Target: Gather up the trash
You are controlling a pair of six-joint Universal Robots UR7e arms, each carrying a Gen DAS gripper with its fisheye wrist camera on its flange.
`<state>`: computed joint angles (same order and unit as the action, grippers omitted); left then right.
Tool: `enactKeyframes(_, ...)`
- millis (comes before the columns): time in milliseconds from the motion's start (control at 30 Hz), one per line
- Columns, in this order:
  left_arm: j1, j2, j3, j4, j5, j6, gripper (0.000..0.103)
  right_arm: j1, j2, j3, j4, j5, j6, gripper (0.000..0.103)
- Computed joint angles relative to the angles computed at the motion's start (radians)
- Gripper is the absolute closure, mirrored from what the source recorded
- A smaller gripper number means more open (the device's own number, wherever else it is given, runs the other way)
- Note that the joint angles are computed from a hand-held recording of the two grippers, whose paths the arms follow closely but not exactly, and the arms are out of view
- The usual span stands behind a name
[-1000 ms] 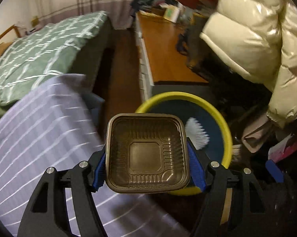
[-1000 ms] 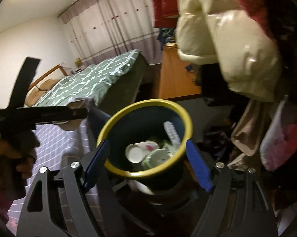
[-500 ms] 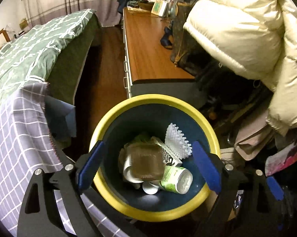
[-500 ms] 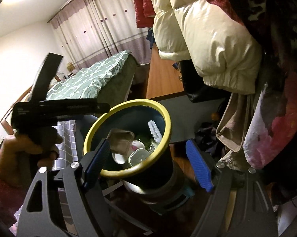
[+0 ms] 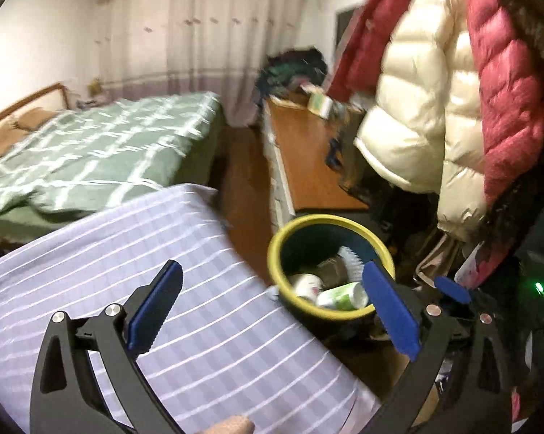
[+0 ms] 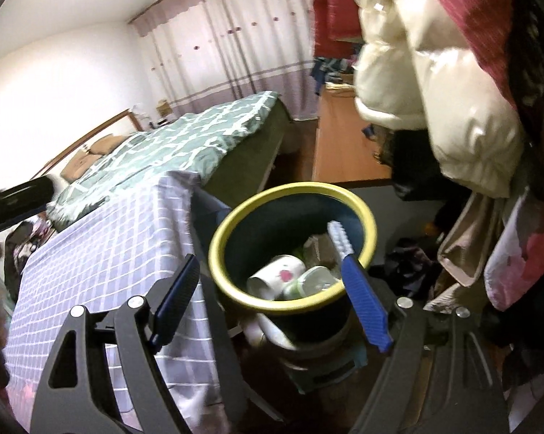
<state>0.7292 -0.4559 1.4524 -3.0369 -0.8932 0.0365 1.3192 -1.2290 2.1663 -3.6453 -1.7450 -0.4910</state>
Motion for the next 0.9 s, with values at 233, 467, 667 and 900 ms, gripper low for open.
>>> enactKeyframes(233, -0.076, -0.215, 0.386, -0.294, 0.262, -0.043, 0.005, 0.075, 0.001, 0.039, -0.042, -0.016, -0.052, 0.022)
enactKeyframes(467, -0.158, -0.378, 0.673, -0.439, 0.476, -0.195, 0.005, 0.14, -0.019, 0.089, -0.08, -0.038, -0.103, 0.02)
enactKeyframes(667, -0.238, -0.434, 0.82, -0.52, 0.604, -0.276, 0.005, 0.18, -0.042, 0.139, -0.127, -0.03, -0.134, 0.018)
enactKeyframes(900, -0.294, -0.503, 0.92, -0.347, 0.657, -0.486, 0.005, 0.204, -0.058, 0.182, -0.156, -0.025, -0.156, 0.016)
